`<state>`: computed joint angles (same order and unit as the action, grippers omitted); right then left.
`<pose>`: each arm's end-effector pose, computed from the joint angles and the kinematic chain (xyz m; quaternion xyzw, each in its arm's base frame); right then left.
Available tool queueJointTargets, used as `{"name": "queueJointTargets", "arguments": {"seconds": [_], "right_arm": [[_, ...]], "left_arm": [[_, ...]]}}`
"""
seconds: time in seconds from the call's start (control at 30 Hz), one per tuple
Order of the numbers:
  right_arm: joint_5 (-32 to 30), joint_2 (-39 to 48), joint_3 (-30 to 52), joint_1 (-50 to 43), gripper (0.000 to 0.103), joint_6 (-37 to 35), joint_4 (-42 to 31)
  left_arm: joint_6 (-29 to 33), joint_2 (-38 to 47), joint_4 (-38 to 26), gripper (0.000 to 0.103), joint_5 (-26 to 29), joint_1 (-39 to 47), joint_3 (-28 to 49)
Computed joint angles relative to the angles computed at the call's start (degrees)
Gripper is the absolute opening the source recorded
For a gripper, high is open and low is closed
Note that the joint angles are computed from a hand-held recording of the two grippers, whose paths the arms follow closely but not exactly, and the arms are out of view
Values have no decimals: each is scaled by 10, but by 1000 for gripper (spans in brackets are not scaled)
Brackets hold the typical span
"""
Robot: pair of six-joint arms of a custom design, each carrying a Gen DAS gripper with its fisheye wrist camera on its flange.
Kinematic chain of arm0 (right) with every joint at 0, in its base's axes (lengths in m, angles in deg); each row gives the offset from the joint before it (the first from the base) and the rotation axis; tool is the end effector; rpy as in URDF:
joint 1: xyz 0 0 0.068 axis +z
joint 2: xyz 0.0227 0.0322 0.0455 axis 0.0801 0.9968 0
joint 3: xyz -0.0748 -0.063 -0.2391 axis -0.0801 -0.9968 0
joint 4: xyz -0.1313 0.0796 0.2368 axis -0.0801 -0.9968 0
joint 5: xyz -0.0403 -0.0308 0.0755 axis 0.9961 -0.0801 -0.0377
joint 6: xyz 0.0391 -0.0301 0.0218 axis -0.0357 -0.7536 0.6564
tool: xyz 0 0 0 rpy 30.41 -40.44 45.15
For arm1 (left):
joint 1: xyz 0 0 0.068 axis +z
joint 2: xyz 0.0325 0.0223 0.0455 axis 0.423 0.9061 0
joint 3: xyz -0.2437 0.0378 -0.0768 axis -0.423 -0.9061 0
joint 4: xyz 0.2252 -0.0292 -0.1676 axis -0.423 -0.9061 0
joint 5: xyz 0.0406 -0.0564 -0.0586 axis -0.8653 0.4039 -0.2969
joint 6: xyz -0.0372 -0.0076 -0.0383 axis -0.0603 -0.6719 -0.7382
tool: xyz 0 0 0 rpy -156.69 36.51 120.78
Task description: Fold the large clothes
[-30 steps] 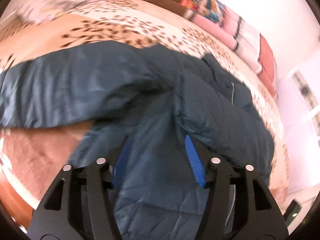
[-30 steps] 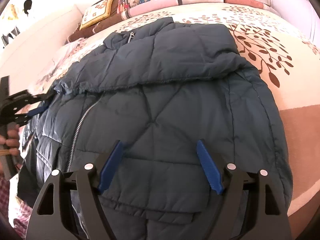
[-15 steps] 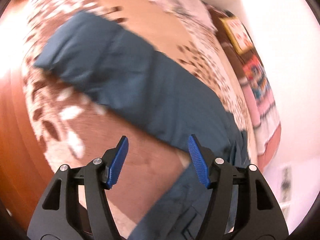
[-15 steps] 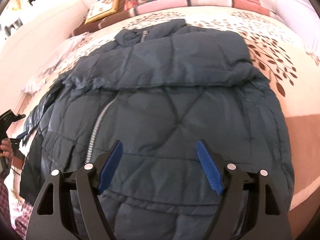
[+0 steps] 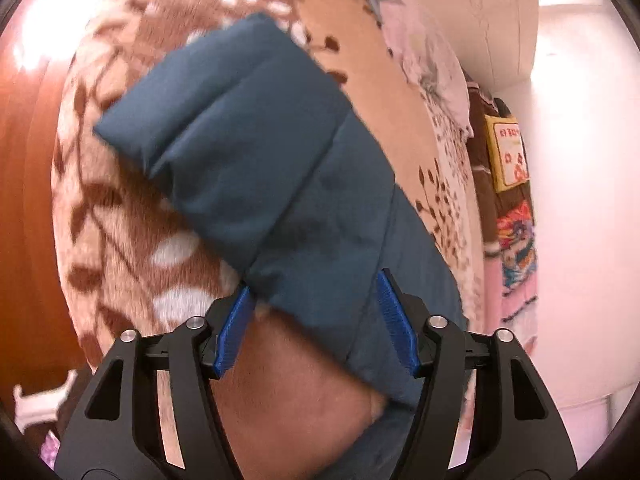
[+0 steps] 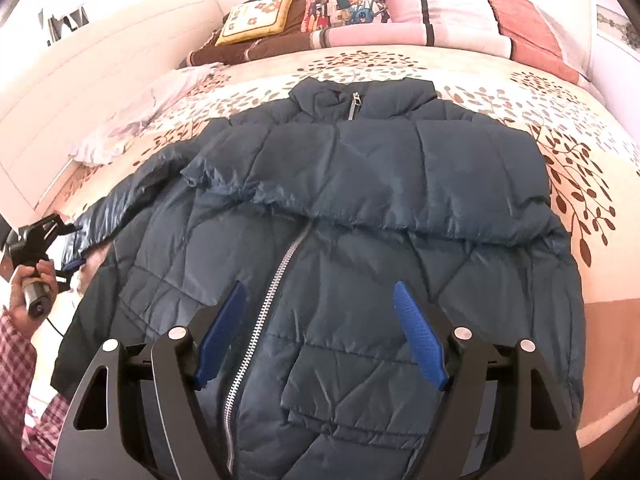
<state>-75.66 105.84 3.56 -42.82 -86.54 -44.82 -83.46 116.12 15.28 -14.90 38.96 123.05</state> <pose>0.0954 -0.0802 0.2384 0.1273 0.9315 0.0293 0.3395 0.3510 0.0719 0.1376 -0.4098 0.8266 -0.2868 0.2580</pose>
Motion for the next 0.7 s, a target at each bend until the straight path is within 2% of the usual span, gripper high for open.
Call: {"name": "queueJointTargets", "arguments": {"seconds": [0.03,0.07,0.1,0.13,0.33,0.43,0.57,0.7], "right_arm": [[0,4,0,-2,75,2,3],[-1,7,1,-6,75,2,4],[-6,14,2,-16,75,-1,4],[-15,22,4,-31,75,-7,2],[-53,56,18,-110,75,-54,-5],[-80,79,28,-161,75,-81,-7],[-117,122,48,-231,75,-122,-16],[-146,165,66,-298,75,-169,-29]], "left_arm": [[12,-2,-6,30,-18,-3,3],[31,5,-25,18,-53,-15,22],[43,11,-32,9,-67,-17,33],[54,13,-33,6,-74,-15,38],[139,-71,-16,4,-119,-42,42],[183,-128,-15,3,-119,-73,51],[259,-210,-20,3,-111,-157,69],[334,-234,-35,3,-100,-271,107]]}}
